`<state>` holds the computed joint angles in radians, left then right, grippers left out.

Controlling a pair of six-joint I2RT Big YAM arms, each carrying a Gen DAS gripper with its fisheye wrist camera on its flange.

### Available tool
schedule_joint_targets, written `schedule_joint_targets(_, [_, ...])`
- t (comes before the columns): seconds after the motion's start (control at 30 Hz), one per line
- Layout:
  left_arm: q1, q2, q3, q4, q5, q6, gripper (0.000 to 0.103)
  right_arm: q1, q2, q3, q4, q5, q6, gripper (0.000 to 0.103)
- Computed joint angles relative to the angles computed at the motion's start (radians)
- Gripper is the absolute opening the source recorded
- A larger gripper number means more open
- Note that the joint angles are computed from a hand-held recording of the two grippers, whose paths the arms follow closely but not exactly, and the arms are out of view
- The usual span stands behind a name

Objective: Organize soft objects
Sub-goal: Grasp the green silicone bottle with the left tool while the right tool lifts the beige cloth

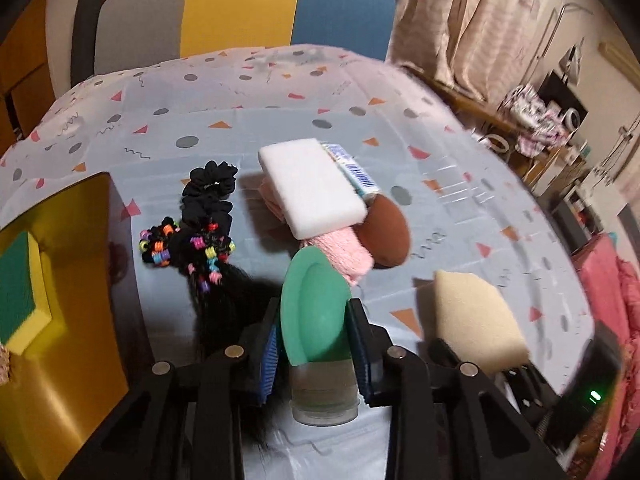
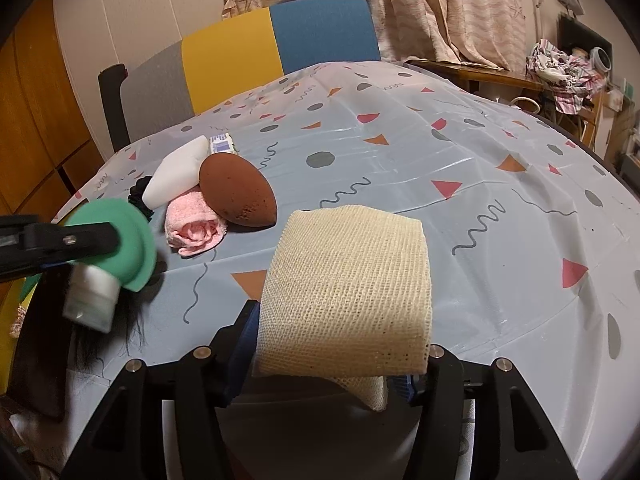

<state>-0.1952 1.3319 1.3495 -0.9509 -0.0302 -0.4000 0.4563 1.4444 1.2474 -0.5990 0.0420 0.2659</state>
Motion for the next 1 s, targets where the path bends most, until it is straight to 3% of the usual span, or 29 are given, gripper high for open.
schedule_joint_targets(0.17, [-0.002, -0.090, -0.073, 0.059, 0.065, -0.024, 0.031, -0.002, -0.003, -0.003, 0.007, -0.009, -0.001, 0.062])
schedule_joint_targets(0.27, [-0.001, -0.138, -0.110, 0.084, 0.090, -0.040, 0.031, -0.003, -0.015, -0.016, 0.022, -0.010, 0.006, 0.073])
schedule_joint_targets(0.33, [0.003, -0.178, -0.136, 0.093, 0.103, -0.047, 0.031, -0.002, -0.038, -0.035, 0.038, 0.041, 0.057, 0.093])
schedule_joint_targets(0.43, [0.014, -0.228, -0.166, 0.094, 0.111, -0.034, 0.031, -0.023, -0.060, -0.052, 0.060, 0.031, 0.132, 0.099])
schedule_joint_targets(0.57, [0.040, -0.280, -0.195, 0.096, 0.127, -0.030, 0.031, -0.019, 0.009, 0.052, -0.111, 0.039, 0.086, 0.099])
schedule_joint_targets(0.67, [0.068, -0.308, -0.210, 0.099, 0.152, -0.036, 0.031, -0.005, 0.029, 0.086, -0.164, 0.037, 0.075, 0.100])
schedule_joint_targets(0.77, [0.100, -0.337, -0.224, 0.103, 0.180, -0.037, 0.031, 0.031, 0.077, 0.148, -0.268, 0.139, 0.027, 0.100])
schedule_joint_targets(0.87, [0.134, -0.363, -0.232, 0.103, 0.200, -0.030, 0.032, 0.045, 0.076, 0.136, -0.240, 0.170, -0.008, 0.087])
schedule_joint_targets(0.93, [0.157, -0.378, -0.237, 0.098, 0.209, -0.022, 0.032, 0.044, 0.067, 0.130, -0.227, 0.164, -0.013, 0.059])
schedule_joint_targets(1.0, [0.190, -0.395, -0.244, 0.094, 0.222, -0.021, 0.032, 0.040, 0.059, 0.126, -0.221, 0.140, -0.025, 0.048])
